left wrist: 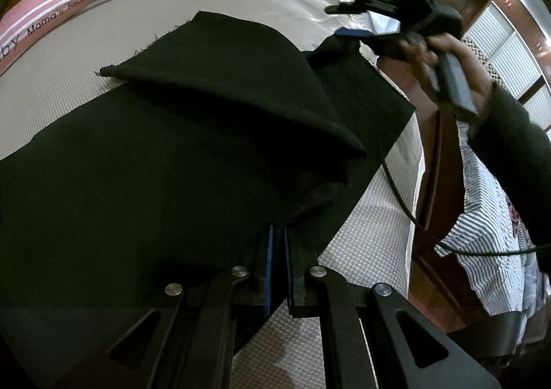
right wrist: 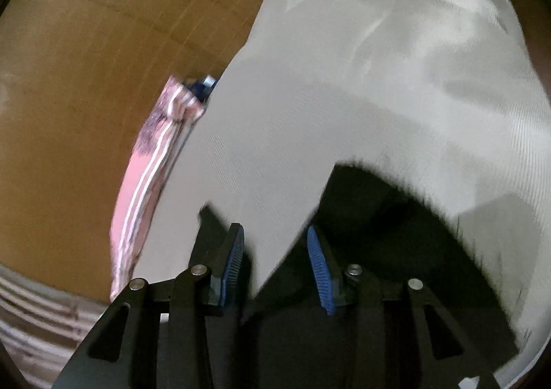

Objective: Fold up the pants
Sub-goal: 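Move the open right gripper back over the folded trousers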

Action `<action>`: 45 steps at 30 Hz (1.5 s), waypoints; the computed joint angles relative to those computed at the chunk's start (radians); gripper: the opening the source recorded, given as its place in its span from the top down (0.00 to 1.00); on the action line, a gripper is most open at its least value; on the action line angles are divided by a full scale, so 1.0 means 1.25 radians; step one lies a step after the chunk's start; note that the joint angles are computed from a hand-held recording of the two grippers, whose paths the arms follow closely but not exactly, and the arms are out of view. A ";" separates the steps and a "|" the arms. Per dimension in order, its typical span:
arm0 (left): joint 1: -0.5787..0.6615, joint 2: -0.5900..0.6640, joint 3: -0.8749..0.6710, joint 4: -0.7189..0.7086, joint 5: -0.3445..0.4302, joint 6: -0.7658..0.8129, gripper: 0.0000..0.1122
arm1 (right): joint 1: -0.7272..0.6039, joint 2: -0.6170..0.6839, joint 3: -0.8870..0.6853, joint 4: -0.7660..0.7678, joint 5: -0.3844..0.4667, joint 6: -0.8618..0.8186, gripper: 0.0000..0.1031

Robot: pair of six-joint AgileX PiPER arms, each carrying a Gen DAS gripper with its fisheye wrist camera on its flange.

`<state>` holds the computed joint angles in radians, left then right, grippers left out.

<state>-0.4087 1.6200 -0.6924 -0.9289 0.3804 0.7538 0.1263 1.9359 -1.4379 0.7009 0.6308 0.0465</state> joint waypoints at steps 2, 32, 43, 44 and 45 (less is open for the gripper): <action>0.000 0.005 -0.003 0.000 0.001 0.003 0.94 | 0.005 0.047 -0.077 -0.087 0.032 0.073 0.64; 0.070 0.029 0.003 -0.121 0.061 0.160 0.94 | 0.051 0.102 -0.084 -0.051 0.042 0.015 0.83; 0.142 0.051 0.017 -0.226 0.128 0.290 0.94 | 0.206 0.052 -0.275 -0.282 0.267 0.100 0.80; 0.153 0.055 0.018 -0.239 0.141 0.301 0.94 | 0.237 0.063 -0.309 -0.308 0.296 0.100 0.80; 0.158 0.056 0.018 -0.247 0.148 0.304 0.94 | 0.259 0.074 -0.336 -0.324 0.316 0.102 0.80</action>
